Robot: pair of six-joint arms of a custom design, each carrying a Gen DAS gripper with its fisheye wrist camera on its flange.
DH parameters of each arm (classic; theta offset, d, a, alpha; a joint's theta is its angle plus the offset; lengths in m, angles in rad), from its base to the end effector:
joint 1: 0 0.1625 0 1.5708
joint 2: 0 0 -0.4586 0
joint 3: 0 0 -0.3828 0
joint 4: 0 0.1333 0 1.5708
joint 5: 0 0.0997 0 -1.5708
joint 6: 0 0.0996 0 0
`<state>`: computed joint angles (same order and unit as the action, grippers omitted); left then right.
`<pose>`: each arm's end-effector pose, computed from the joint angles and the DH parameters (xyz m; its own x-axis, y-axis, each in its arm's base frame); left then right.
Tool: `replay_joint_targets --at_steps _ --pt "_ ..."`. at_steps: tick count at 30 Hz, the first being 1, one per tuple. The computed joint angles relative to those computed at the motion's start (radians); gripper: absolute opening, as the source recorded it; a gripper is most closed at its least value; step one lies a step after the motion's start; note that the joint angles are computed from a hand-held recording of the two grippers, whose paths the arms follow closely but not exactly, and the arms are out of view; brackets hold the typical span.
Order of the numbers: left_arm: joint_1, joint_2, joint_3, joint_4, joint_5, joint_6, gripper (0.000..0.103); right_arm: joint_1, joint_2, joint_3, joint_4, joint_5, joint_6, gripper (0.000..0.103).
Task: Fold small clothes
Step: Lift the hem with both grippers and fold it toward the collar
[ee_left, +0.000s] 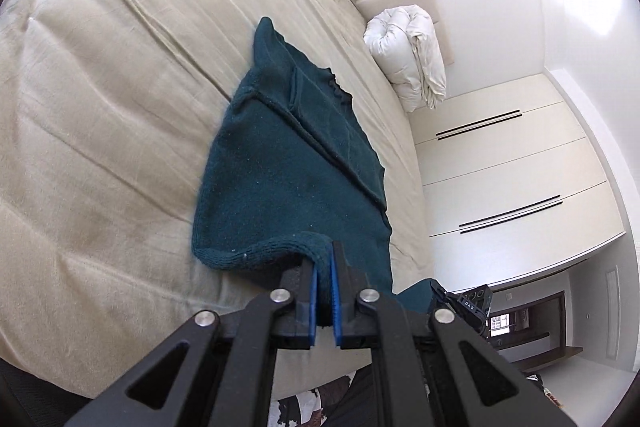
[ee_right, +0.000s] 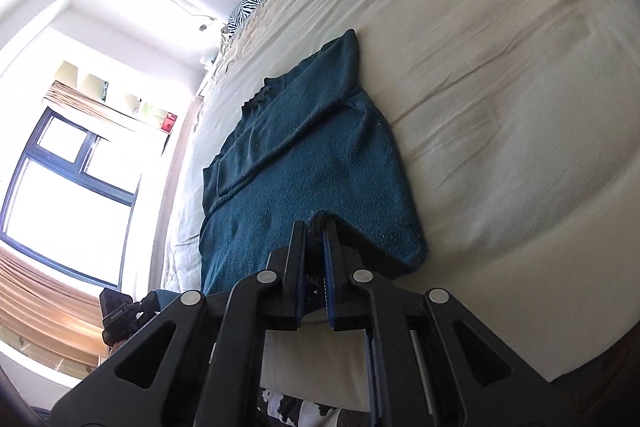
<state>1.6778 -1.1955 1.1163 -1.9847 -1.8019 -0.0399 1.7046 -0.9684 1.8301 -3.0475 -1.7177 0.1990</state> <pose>0.1828 -0.6677 0.5813 -0.9749 -0.0311 0.2205 -0.1331 0.8753 -0.4649 0.2040 -0.6258 0.2269 -0.9936 0.1127 0.0031 0.0892 0.8030 -0.5892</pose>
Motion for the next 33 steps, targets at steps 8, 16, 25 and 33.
replay_joint_targets --at_steps 8,16,25,33 --pt "0.009 0.084 -0.122 -0.012 -0.031 -0.064 0.007 -0.001 0.047 -0.112 0.004 -0.022 -0.012 0.007" --pt "0.002 0.190 -0.281 0.021 -0.028 -0.106 0.007 0.010 0.126 -0.256 0.051 -0.072 -0.047 0.007" --pt "-0.004 0.311 -0.481 0.078 -0.038 -0.147 0.007 -0.010 0.214 -0.399 0.076 -0.071 -0.038 0.007" --pt "-0.013 0.478 -0.777 0.191 -0.016 -0.169 0.007 -0.015 0.320 -0.575 0.137 -0.109 -0.065 0.007"
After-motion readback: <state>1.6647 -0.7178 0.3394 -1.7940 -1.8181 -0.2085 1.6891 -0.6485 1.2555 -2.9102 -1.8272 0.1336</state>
